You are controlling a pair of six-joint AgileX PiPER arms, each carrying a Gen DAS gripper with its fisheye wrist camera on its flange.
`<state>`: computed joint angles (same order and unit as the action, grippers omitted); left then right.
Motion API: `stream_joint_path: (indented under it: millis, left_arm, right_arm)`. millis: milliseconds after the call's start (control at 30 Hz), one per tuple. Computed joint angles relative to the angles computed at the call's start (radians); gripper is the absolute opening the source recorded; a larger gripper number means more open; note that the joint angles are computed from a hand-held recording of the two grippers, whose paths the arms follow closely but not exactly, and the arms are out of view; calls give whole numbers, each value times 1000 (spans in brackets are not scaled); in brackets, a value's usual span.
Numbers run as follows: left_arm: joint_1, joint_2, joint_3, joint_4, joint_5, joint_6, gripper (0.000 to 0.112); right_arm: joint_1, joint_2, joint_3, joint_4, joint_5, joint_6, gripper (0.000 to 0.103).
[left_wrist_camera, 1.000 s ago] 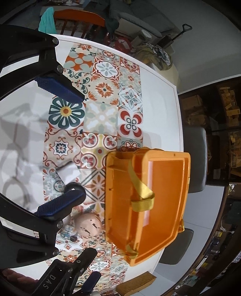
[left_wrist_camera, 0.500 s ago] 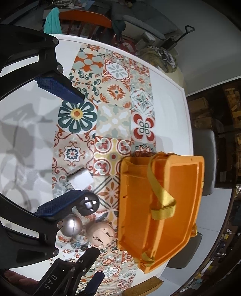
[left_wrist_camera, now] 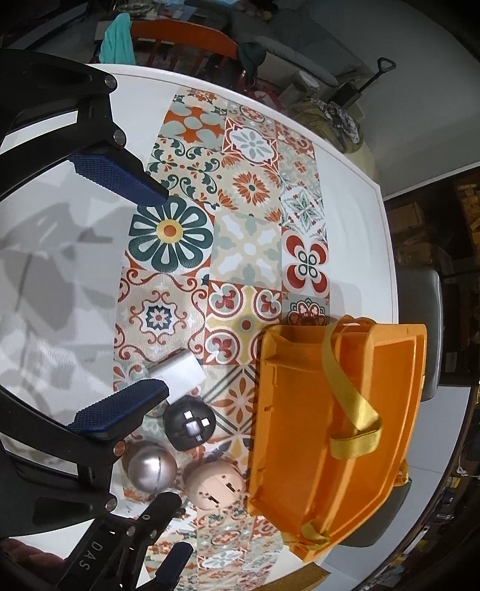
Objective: Organize rigid objects
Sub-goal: 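Grasp the silver egg-shaped case with the right tool while moving the left tool toward the white plug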
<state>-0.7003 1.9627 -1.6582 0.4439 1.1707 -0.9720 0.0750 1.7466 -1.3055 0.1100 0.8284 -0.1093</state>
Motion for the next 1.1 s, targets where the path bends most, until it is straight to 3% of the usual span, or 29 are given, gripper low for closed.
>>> stream_joint_path:
  millis: [467, 1100]
  left_arm:
    - [22, 22, 84, -81, -87, 23, 96]
    - [47, 79, 66, -106, -78, 63, 96]
  right_arm:
    - [19, 39, 71, -29, -8, 26, 83]
    - [9, 146, 29, 20, 30, 25, 83]
